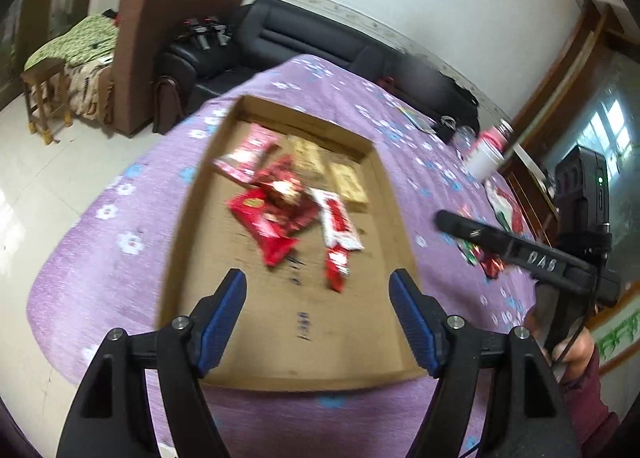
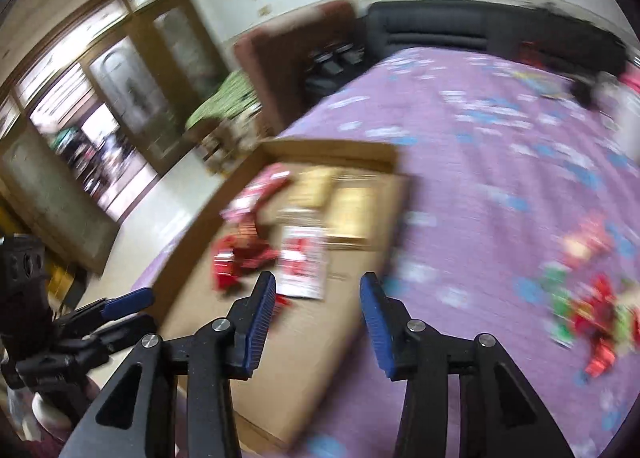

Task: Organize snacks
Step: 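Move both open grippers back toward the remaining snacks, then grasp the red-gold candy with the left gripper while the right grasps the white-red sachet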

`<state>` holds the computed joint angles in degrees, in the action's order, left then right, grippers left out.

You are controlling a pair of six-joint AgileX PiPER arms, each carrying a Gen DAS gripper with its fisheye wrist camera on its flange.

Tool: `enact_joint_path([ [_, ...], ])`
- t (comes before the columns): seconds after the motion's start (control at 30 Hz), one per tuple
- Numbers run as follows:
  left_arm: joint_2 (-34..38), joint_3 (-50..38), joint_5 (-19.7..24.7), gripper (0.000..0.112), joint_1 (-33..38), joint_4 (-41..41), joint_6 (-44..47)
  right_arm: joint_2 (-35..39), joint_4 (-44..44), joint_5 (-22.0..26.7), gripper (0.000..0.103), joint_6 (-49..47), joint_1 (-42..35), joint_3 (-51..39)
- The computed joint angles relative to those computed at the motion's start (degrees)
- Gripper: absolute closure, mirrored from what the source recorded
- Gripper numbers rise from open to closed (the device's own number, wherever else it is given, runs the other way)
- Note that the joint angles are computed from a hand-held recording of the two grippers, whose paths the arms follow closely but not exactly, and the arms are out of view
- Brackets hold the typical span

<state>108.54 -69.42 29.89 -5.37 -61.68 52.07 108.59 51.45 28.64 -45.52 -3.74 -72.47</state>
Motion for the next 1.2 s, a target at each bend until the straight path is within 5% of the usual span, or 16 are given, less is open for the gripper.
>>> enact_joint_path([
  [0.27, 1.36, -2.03, -1.08, 0.039, -9.12, 5.15, -4.49, -1.74, 7.42, 0.75, 0.056, -4.67, -25.94, 5.49],
  [0.53, 4.12, -8.33, -0.60, 0.039, -19.85, 19.19, -18.83, 8.02, -2.56, -2.74, 0.056, 5.73, -30.90, -5.00],
  [0.67, 4.14, -9.96, -0.43, 0.039, -23.22, 26.23, -25.61, 12.30, 6.22, 3.55, 0.056, -4.51, -31.52, -8.15],
  [0.8, 5.82, -13.00, 0.42, 0.039, -24.99, 30.08, -30.74, 12.86, 5.27, 7.38, 0.056, -9.44, -30.09, -8.22],
  [0.9, 8.74, -17.63, 2.34, 0.039, -26.90, 32.14, -33.52, 13.94, 11.09, 20.73, 0.058, -17.22, -32.39, -9.06],
  [0.97, 10.59, -20.64, 3.03, 0.039, -28.56, 33.95, -35.09, 13.69, 12.02, 23.64, 0.057, -19.46, -32.36, -8.88],
  [1.07, 13.25, -24.95, 4.07, 0.039, -30.51, 38.00, -38.96, 11.81, 9.15, 15.56, 0.058, -17.35, -30.50, -6.05],
  [1.2, 15.16, -27.15, 5.44, 0.039, -31.01, 37.32, -38.67, 12.16, 2.72, 11.03, 0.058, -11.71, -28.51, -6.16],
])
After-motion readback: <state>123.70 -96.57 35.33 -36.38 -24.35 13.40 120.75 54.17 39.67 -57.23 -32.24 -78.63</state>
